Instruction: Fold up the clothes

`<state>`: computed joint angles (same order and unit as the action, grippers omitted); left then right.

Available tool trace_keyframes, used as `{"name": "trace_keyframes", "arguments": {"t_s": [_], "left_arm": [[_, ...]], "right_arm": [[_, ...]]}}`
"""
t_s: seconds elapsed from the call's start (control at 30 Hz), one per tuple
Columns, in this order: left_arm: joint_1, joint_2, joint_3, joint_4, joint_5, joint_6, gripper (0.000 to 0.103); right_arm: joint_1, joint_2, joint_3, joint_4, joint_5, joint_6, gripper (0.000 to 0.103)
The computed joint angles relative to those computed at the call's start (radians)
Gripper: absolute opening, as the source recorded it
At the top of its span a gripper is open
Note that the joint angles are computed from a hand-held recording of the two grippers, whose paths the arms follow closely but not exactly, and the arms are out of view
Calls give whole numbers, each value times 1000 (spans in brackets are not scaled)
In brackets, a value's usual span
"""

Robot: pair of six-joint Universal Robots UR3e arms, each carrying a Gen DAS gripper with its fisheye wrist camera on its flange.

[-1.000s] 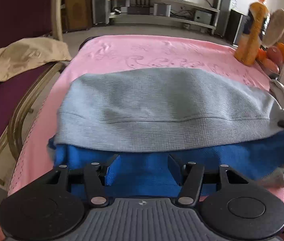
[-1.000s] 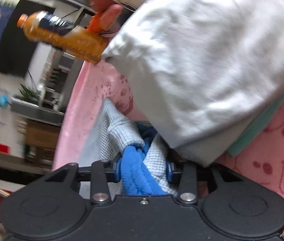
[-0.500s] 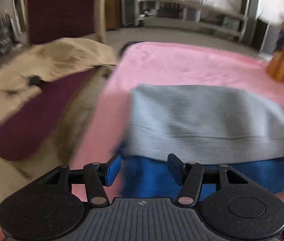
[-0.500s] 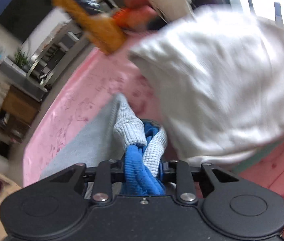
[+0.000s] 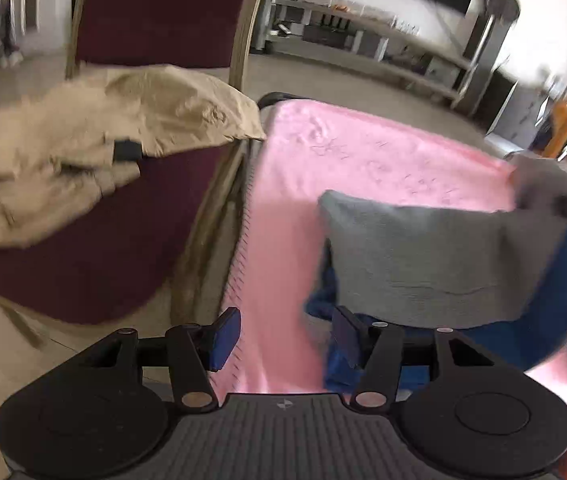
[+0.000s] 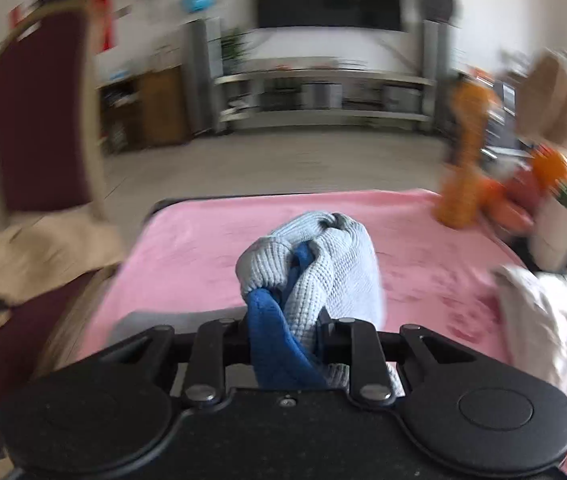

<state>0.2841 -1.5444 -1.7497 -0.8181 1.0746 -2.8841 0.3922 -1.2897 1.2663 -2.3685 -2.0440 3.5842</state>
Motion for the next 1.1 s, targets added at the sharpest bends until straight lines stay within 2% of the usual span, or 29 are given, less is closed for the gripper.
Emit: {"name": "trace_keyframes", "arguments": {"t_s": [0.07,0.2,0.33,0.43,0.53,0.63,0.7,0.77,0.87,1.0,1.07,1.1], "left_arm": [[45,32,-43,-7,-63,5,54],[81,36,-68,-1,-110,-27,50],[122,30,-80,15,-158,-66,50],[154,31,-93,17,-192,-92,49],[157,16,-79,5,-195,-106,48],[154,5,-64,-12,-190,-103,48],[150,2,-60,-11,-184,-105,48],[148,0,-58,-9,-178,-108,48],[144,-2,-55,-10,-167,-111,48],[115,-3,-44,-2,-137,-107,46],[84,-9,-29,2,-117,-85,44],[63,-14,-18,6,-105,-71,38]], "right_arm": [[55,94,-160,81,-8,-45,24],[125,274,-374,100,-24,-191,23],[169,408,-402,-74,18,-422,23],[202,471,-396,-130,89,-610,23],[202,528,-453,-7,163,-724,25],[217,533,-419,-54,144,-783,30],[200,501,-432,10,199,-741,42],[172,412,-355,25,268,-687,57],[119,240,-186,18,371,-606,64],[35,17,17,16,482,-485,65],[-9,-55,77,13,493,-418,64],[-30,-85,101,10,492,-381,61]]}}
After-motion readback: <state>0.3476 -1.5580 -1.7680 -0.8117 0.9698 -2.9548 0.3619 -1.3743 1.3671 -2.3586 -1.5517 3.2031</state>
